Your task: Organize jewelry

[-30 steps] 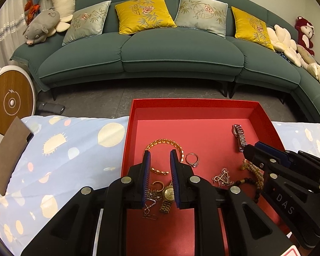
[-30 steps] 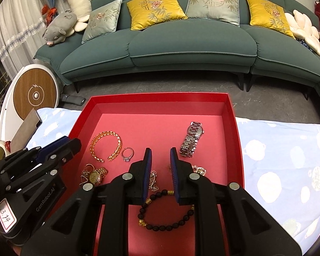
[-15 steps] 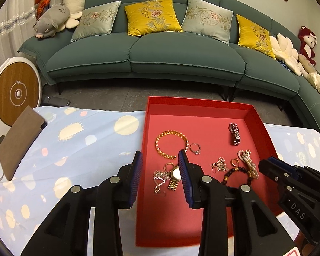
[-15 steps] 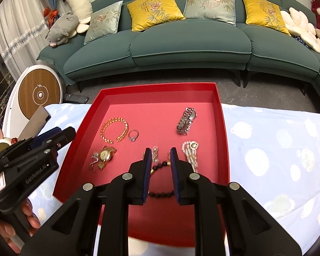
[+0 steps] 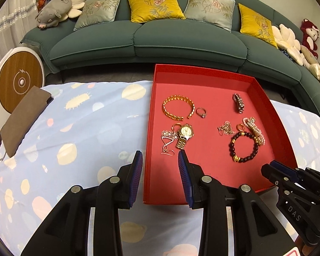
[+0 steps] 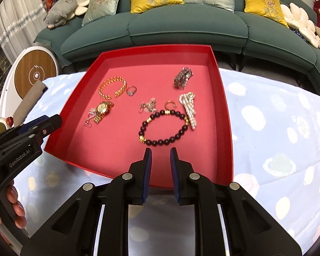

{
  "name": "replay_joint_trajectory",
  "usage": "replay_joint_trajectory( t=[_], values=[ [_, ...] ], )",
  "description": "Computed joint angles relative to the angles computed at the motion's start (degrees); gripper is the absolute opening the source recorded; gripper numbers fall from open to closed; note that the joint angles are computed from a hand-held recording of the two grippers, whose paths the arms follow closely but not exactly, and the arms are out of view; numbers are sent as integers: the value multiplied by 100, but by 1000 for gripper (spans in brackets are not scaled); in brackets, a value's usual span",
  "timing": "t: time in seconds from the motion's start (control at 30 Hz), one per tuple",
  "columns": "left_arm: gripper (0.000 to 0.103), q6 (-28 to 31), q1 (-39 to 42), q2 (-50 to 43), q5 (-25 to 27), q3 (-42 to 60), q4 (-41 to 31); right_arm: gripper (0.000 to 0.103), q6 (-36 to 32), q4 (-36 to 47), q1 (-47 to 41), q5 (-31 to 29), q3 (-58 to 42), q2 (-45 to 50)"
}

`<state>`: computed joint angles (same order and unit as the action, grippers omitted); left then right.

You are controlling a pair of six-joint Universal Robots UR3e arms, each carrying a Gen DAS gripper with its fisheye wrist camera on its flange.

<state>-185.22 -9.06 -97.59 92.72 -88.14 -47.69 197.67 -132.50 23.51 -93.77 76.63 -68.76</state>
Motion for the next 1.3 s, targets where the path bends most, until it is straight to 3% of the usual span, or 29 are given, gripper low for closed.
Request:
replay_joint_trajectory(
  t=[0.23, 0.73, 0.97, 1.13, 1.3],
  values=[
    [33, 102, 48, 82, -53, -381, -80, 18, 73, -229, -7, 29, 339, -136],
    [33, 130, 168, 1460, -259, -1561, -356, 18, 532, -157, 309, 44, 1268, -959],
    [33, 115, -18, 1548, 0, -1404, -165, 34, 691, -304, 532, -352, 1336, -1119],
    [47, 166, -142, 1519, 130, -1403, 10, 44, 677, -345, 648, -647, 1215, -1127],
    [52, 161, -196, 1520, 180, -1426, -29, 48, 874, -225, 625, -782, 1284, -1228]
  ],
)
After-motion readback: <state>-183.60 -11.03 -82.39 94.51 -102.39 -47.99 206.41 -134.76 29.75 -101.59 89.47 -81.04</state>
